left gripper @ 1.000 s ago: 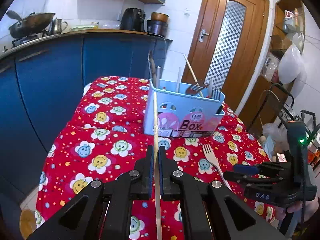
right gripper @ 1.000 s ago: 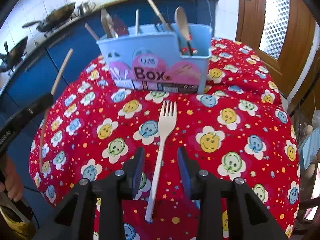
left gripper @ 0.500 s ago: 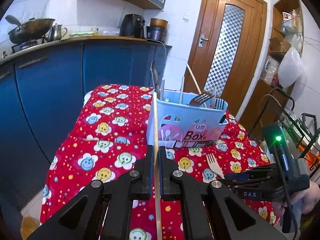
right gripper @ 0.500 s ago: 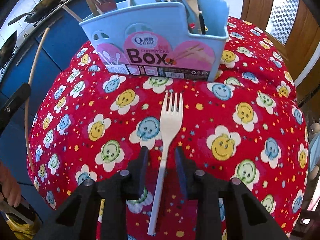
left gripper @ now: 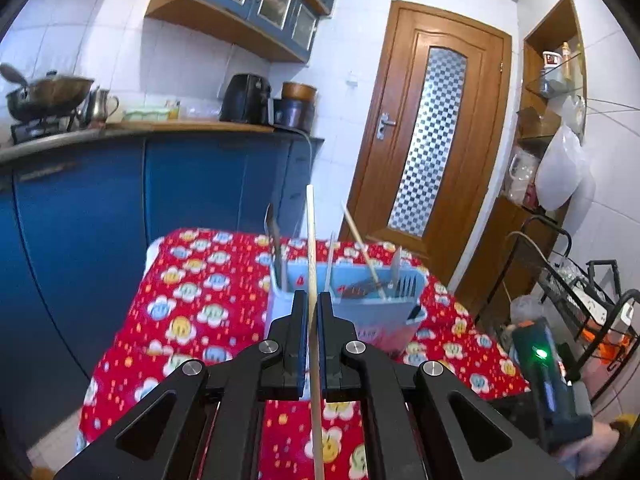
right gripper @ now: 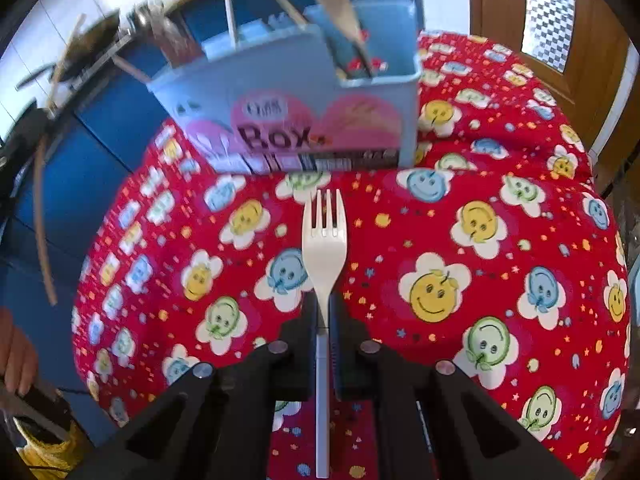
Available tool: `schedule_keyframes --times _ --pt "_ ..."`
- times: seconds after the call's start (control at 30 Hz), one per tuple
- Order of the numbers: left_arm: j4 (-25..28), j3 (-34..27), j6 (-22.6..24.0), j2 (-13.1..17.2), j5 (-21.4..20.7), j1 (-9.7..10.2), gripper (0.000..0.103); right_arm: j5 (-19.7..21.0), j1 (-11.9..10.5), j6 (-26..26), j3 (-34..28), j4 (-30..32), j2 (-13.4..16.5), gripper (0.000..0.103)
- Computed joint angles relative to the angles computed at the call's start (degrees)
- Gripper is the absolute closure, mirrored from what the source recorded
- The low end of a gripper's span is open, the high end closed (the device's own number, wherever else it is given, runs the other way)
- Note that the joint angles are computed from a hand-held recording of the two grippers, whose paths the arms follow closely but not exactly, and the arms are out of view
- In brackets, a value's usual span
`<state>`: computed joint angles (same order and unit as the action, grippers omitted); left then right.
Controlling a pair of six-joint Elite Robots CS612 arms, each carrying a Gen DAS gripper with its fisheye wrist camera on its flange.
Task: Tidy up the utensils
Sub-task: 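Lift the chopstick and wooden fork and carry them over the holder with both tools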
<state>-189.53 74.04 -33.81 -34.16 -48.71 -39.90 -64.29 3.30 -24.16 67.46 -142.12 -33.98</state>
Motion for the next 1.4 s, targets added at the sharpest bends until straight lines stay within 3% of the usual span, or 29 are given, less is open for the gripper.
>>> schedule_keyframes --times 0.27,0.47,0.53,0.83,1.0,1.23,1.4 --pt "-3.3 -5.3 4.3 2.0 0.5 1.13 0.099 9.4 -2.3 6.5 4.5 -17.7 -1.6 0.095" --pt "-4.7 -10.6 6.1 4.5 2.4 2.05 0.099 13.1 -2.9 13.7 2.6 -33.1 0.5 0.095" --pt "-5.0 -13.1 7.3 5.9 3.2 2.35 0.099 14.2 -3.0 15.8 0.7 -35.5 1.8 0.095" --pt "-6.0 -24.3 14.4 12.4 8.5 2.97 0.099 14.6 -2.1 22.6 -9.6 -42.2 7.6 0.095" --pt "-5.5 -28.2 15.0 15.2 10.3 3.22 0.099 12.6 -1.2 23.7 -15.0 -46.6 11.2 0.095" --pt "-3.7 -29.7 14.0 16.8 9.9 3.53 0.099 9.5 -0.1 21.6 -21.6 -48.1 15.5 0.095" --pt "-3.6 -29.5 13.4 17.1 9.2 3.54 0.099 9.2 0.0 18.8 -21.6 -46.3 15.9 0.095"
